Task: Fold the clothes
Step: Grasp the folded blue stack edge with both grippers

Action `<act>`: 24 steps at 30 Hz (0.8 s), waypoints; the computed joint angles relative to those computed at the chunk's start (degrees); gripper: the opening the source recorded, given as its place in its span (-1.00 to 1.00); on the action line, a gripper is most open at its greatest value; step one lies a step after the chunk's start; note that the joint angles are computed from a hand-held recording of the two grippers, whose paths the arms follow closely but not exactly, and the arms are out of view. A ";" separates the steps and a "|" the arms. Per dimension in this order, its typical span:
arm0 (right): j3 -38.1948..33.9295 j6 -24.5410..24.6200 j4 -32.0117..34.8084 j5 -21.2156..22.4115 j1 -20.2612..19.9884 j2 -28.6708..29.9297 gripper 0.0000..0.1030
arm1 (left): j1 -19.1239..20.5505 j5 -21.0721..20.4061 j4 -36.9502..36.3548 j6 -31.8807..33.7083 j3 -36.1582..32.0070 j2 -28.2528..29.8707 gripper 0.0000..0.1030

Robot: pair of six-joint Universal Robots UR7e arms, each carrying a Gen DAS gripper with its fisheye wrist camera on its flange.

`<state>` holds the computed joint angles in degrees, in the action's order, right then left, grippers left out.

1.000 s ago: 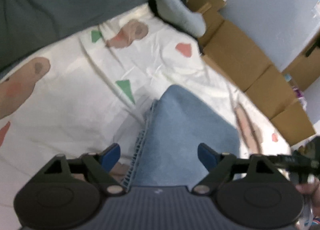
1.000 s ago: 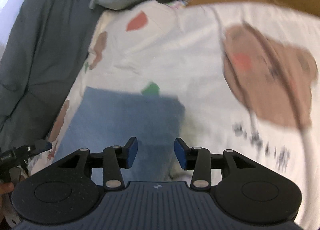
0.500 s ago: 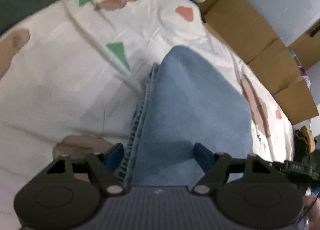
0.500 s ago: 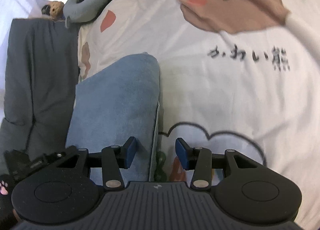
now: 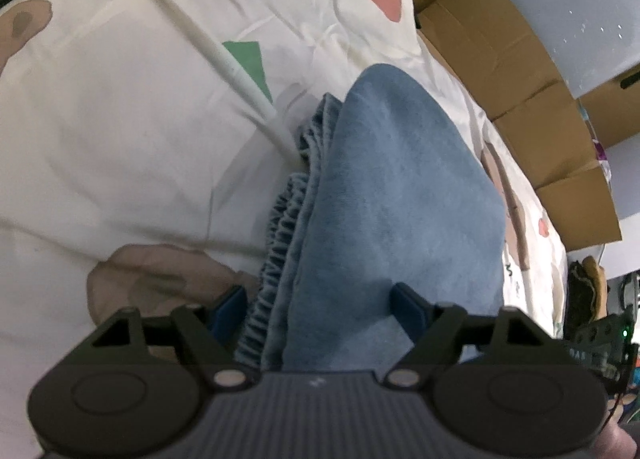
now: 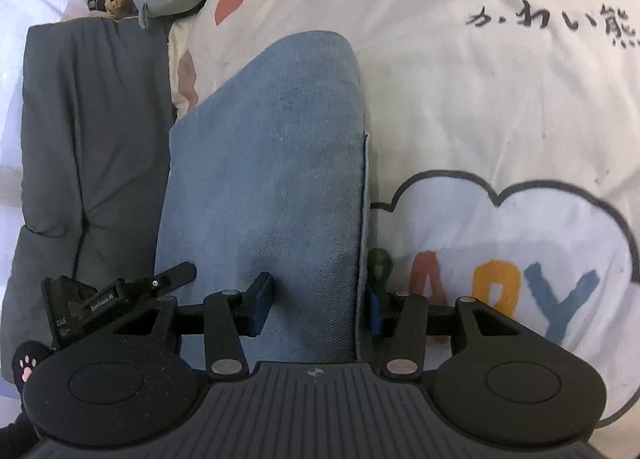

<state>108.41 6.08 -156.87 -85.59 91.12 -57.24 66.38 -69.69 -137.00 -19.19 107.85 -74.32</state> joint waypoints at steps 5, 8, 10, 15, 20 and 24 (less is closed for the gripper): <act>0.08 -0.83 -1.69 0.73 -0.13 0.86 -0.04 | 0.78 -1.41 -0.49 -0.53 0.35 -0.50 0.52; -0.72 -0.48 -1.65 0.75 0.01 1.75 -0.06 | 1.09 -1.93 -0.08 -0.35 0.20 -0.64 0.50; -1.16 -0.30 -1.33 0.23 0.37 1.96 -0.14 | 1.01 -1.85 0.54 -0.15 -0.07 -0.69 0.46; -1.72 0.12 -1.18 -0.94 1.91 1.28 -0.55 | 0.61 -1.63 0.69 1.06 0.25 -1.37 0.34; -3.20 0.15 -0.61 -4.18 4.54 0.92 -0.62 | 1.18 -2.81 -0.30 -0.69 0.99 -2.03 0.29; -3.94 -0.67 0.10 -5.75 5.47 -0.05 -0.64 | 0.97 -4.37 -0.74 -0.77 1.51 -1.90 0.19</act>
